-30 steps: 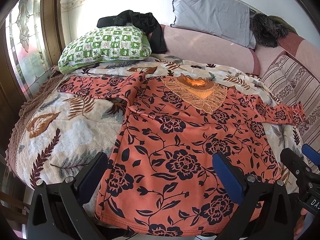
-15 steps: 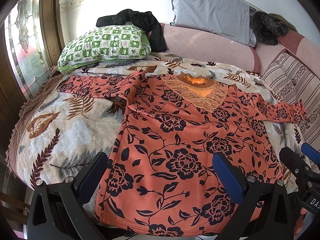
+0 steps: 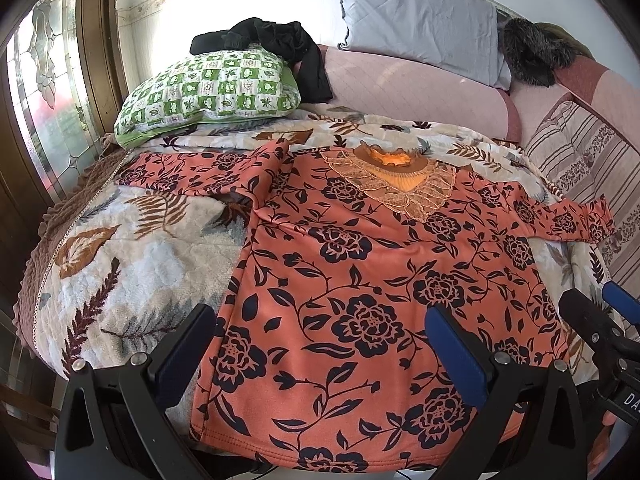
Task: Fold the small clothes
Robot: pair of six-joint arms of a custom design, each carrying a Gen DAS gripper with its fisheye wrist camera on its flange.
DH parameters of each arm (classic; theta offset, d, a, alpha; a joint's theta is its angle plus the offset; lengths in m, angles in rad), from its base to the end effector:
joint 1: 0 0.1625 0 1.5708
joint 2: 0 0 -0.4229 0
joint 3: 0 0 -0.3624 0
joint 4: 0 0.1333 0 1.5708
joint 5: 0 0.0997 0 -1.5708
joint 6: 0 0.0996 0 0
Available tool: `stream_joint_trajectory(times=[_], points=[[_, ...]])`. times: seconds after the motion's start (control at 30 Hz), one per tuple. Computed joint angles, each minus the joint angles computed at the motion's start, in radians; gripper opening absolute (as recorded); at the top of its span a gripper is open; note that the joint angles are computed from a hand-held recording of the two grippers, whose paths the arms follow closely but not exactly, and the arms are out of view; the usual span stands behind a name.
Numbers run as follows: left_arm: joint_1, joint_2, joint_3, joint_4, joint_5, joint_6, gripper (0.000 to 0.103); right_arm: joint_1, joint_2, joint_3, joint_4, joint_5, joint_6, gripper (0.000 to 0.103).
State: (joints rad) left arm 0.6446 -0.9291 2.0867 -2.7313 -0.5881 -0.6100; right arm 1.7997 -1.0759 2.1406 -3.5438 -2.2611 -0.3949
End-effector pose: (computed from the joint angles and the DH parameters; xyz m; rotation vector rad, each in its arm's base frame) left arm -0.2686 -0.4723 0.1144 0.3598 2.2683 -0.8562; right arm 0.1811 -0.4696 0.2491 0.3081 -2.2164 1.0066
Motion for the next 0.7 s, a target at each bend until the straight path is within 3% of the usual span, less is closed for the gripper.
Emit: stream_joint_trajectory(times=[0.13,0.23,0.4,0.57,0.63,0.7], points=[[0.021,-0.001,0.004,0.012,0.002,-0.005,0.103,-0.033,-0.039,0.008,0.075,0.062,0.056,0.103],[0.052,0.014,-0.006,0.047,0.006,-0.012,0.103,-0.110,-0.122,0.032,0.125,0.187,0.113,0.103],[0.101,0.053,-0.034,0.084,-0.011,0.002,0.103,-0.328,-0.288,0.033,0.157,0.494,0.187,0.103],[0.131,0.104,-0.077,0.072,-0.032,0.059,0.103,-0.606,-0.353,-0.097,0.247,0.754,0.423,0.102],[0.144,0.125,-0.103,0.071,-0.037,0.086,0.103,-0.675,-0.334,-0.186,0.271,0.758,0.485,0.099],[0.155,0.146,-0.126,0.064,-0.033,0.114,0.103,-0.726,-0.307,-0.292,0.321,0.733,0.530,0.084]])
